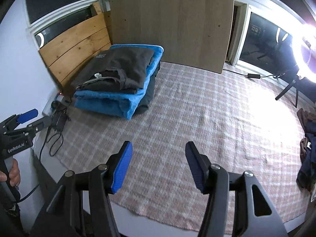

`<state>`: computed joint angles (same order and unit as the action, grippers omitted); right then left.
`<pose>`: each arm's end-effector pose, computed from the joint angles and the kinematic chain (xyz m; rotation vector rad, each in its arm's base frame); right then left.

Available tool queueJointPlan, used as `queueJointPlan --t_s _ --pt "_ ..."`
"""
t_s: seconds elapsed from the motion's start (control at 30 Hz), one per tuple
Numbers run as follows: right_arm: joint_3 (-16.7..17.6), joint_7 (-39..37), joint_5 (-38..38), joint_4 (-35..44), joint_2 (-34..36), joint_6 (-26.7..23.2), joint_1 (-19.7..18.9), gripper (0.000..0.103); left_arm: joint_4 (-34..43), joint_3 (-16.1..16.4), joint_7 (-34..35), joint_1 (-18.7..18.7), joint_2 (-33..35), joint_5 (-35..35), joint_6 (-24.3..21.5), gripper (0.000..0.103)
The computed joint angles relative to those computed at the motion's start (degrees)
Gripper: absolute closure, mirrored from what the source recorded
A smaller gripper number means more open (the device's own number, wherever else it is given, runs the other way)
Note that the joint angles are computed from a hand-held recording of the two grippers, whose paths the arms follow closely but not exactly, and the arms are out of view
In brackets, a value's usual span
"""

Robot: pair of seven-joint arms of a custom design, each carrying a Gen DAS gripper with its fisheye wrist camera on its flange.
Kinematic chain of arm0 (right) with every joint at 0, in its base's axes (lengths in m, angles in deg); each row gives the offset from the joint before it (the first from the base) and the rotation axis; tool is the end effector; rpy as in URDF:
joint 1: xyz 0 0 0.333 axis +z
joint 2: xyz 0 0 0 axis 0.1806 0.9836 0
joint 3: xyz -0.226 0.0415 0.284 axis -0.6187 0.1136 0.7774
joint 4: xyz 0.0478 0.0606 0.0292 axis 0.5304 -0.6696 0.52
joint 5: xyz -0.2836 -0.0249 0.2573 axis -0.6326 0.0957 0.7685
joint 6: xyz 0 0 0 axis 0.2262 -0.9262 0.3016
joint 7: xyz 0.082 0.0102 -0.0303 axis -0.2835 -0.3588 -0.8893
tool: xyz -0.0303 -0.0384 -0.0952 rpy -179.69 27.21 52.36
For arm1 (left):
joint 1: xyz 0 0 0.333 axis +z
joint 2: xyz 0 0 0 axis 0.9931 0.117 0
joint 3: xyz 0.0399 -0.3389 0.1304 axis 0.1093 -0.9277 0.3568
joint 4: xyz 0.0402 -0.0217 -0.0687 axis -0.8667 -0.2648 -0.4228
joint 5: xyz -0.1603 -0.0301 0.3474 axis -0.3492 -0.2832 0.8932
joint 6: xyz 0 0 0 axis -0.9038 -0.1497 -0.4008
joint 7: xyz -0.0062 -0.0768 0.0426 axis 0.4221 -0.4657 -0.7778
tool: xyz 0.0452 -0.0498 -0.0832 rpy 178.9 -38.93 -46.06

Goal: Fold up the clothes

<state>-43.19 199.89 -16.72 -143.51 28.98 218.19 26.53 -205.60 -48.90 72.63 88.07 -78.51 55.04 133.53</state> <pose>0.3967 0.2577 0.4524 -1.8200 1.8670 -0.5647 0.4059 -0.1954 0.4227 -1.7311 1.9686 -0.7381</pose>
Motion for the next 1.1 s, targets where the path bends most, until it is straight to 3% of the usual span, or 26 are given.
queueJointPlan --t_s 0.07,0.23,0.6,1.1 --pt "0.23 -0.24 -0.29 -2.33 -2.57 0.36 0.27 0.048 -1.55 -0.28 -0.78 -1.33 -2.33 -2.02 -0.96 0.028" --pt "1.55 -2.76 1.52 -7.72 -8.33 1.31 -0.05 0.048 -4.56 -5.0 -5.63 -0.94 -8.44 -5.28 -4.34 0.028" --pt "1.85 -12.62 13.78 -20.34 -21.19 4.4 0.62 0.048 -7.84 -8.49 -5.3 -9.09 -16.98 -15.18 -11.14 0.028" --pt "4.35 -21.56 25.38 -26.66 -32.09 1.81 1.59 0.048 -9.33 -12.64 -9.13 -12.21 -25.17 -18.09 -17.1 0.026"
